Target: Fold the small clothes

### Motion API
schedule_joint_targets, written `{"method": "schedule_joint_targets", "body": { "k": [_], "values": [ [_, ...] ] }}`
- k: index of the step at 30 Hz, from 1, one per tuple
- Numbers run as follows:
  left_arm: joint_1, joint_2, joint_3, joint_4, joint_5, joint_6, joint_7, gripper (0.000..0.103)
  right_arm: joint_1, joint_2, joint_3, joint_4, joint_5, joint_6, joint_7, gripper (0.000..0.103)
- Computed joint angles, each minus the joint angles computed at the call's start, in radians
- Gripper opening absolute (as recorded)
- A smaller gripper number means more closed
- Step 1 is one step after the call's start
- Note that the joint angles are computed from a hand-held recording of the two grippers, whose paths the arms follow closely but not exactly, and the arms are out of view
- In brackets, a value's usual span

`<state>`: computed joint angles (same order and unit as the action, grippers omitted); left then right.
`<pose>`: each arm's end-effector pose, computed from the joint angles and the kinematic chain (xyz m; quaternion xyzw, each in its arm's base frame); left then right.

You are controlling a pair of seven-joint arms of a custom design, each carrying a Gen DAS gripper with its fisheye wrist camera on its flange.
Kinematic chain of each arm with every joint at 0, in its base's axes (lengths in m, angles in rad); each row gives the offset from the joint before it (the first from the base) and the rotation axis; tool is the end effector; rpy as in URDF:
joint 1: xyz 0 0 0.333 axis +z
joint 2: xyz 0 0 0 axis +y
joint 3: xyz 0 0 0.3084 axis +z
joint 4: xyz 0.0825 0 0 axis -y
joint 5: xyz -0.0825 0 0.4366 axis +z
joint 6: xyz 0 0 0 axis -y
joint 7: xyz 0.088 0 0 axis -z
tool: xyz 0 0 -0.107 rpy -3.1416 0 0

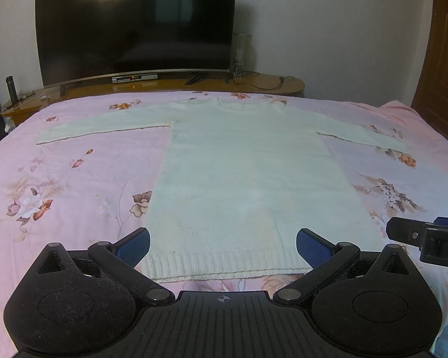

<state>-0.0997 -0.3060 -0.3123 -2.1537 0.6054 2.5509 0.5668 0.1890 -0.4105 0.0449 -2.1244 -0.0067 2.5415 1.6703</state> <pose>0.5113 -0.2480 0.5753 -0.6962 0.5811 -0.2892 0.3067 0.5195 0.1278 0.6602 -0.6919 0.5997 -0.2427 0.3205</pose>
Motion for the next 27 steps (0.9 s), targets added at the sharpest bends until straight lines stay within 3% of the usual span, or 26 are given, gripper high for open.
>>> {"method": "schedule_joint_targets", "body": {
  "k": [5, 8, 10, 12, 13, 16, 17, 19, 21, 22, 23, 25, 27],
  "values": [
    [-0.012, 0.007, 0.016, 0.011, -0.051, -0.015, 0.024, 0.103, -0.001, 0.0, 0.001, -0.001, 0.0, 0.005, 0.0, 0.089],
    [0.009, -0.006, 0.029, -0.012, -0.066, 0.044, -0.038, 0.103, -0.008, 0.003, 0.003, -0.006, -0.002, 0.036, 0.02, 0.089],
    [0.014, 0.02, 0.039, 0.011, -0.088, 0.026, -0.008, 0.103, -0.038, 0.01, 0.019, -0.005, -0.031, 0.067, 0.083, 0.089],
    [0.009, 0.052, 0.073, 0.015, -0.144, 0.067, 0.056, 0.103, -0.082, 0.028, 0.036, 0.009, -0.057, 0.081, 0.205, 0.09],
    [0.029, 0.062, 0.064, 0.019, -0.12, 0.067, 0.022, 0.103, -0.09, 0.047, 0.026, 0.029, -0.038, 0.06, 0.26, 0.089],
    [0.089, 0.083, 0.04, 0.032, 0.018, 0.105, -0.111, 0.103, -0.023, 0.106, -0.108, 0.078, 0.232, 0.019, 0.236, 0.089],
    [0.108, 0.097, 0.032, 0.047, 0.072, 0.108, -0.168, 0.103, -0.042, 0.12, -0.108, 0.086, 0.237, 0.033, 0.274, 0.089],
    [0.154, 0.137, 0.019, 0.079, 0.233, 0.149, -0.317, 0.103, -0.123, 0.148, -0.053, 0.087, 0.101, 0.137, 0.401, 0.09],
    [0.135, 0.215, 0.057, 0.154, 0.23, 0.128, -0.283, 0.103, -0.154, 0.204, -0.043, 0.126, 0.015, 0.227, 0.434, 0.09],
    [0.127, 0.254, 0.073, 0.19, 0.23, 0.132, -0.266, 0.103, -0.137, 0.243, -0.065, 0.162, 0.049, 0.238, 0.386, 0.091],
    [0.12, 0.289, 0.09, 0.226, 0.239, 0.133, -0.254, 0.103, -0.104, 0.302, -0.103, 0.233, 0.152, 0.201, 0.278, 0.089],
    [0.106, 0.37, 0.122, 0.315, 0.194, 0.133, -0.175, 0.103, -0.113, 0.412, -0.116, 0.384, 0.218, 0.063, 0.228, 0.09],
    [0.085, 0.447, 0.156, 0.411, 0.212, 0.094, -0.18, 0.103, -0.135, 0.501, -0.112, 0.483, 0.264, 0.048, 0.19, 0.089]
  ]
}}
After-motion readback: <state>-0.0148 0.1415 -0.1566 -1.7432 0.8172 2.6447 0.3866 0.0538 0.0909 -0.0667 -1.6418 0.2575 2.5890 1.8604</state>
